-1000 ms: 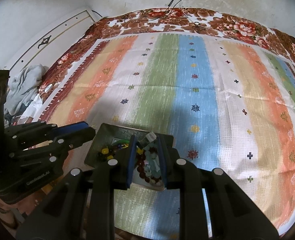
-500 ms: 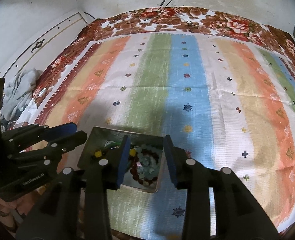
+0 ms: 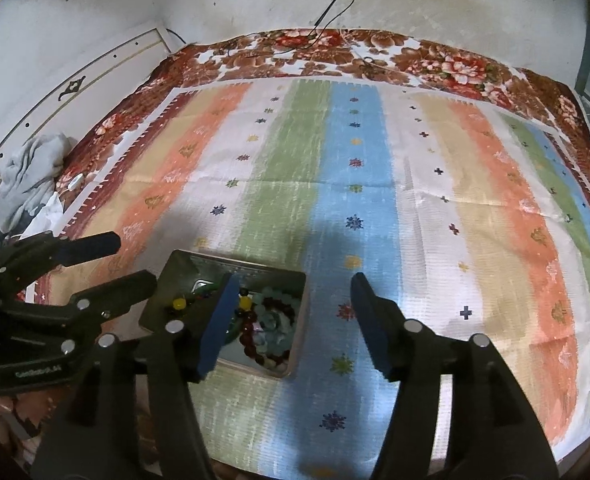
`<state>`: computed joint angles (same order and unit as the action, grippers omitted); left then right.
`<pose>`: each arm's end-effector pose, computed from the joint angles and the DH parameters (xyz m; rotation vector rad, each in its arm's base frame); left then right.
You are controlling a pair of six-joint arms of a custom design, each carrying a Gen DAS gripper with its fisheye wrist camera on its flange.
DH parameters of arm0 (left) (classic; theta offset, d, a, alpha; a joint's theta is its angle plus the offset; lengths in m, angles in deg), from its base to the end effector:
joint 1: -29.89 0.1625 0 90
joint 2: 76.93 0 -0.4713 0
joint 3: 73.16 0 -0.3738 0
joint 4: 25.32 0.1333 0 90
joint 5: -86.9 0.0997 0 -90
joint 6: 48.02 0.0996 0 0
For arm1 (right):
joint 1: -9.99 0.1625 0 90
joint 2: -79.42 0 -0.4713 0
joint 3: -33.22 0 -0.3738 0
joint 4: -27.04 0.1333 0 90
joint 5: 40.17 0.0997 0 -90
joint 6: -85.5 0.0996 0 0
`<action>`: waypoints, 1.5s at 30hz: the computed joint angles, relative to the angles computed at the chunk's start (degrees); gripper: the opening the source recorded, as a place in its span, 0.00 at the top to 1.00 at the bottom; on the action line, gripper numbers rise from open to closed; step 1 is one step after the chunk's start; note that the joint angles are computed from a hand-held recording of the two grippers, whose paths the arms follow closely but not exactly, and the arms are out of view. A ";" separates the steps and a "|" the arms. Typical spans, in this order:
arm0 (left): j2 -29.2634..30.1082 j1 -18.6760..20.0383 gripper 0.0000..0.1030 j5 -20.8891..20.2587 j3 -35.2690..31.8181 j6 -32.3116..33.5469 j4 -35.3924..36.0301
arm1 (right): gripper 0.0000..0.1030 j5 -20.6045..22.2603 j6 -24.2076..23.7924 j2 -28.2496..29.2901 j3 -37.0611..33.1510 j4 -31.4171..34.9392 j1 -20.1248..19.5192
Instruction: Organize jewelry
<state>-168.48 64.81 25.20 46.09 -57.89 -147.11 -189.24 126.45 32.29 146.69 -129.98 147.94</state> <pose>-0.2443 -0.3907 0.3795 1.0256 2.5270 -0.4513 0.4560 -0.3469 0.1155 0.1301 -2.2518 0.9045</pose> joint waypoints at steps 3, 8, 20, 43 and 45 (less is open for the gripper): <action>-0.64 -0.68 0.25 0.56 0.69 0.10 -0.37 | 0.33 -0.76 0.50 -0.15 0.53 -0.78 0.52; -2.17 -1.74 0.13 1.51 2.16 0.29 -1.74 | 0.24 -2.61 0.94 0.02 1.13 -1.74 1.70; -7.00 -4.15 0.05 5.07 6.32 -1.29 -3.84 | 0.08 -5.82 2.76 0.20 3.81 -5.36 4.68; -13.29 -9.32 0.05 8.38 12.12 1.73 -9.31 | 0.05 -8.53 7.85 0.47 7.04 -3.87 9.04; -13.29 -9.51 0.05 8.89 12.33 2.01 -10.02 | 0.05 -8.22 8.08 0.45 7.09 -4.08 9.04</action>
<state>-181.77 55.30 34.10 58.41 -55.89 -157.13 -197.47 134.53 32.73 153.78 -134.06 156.99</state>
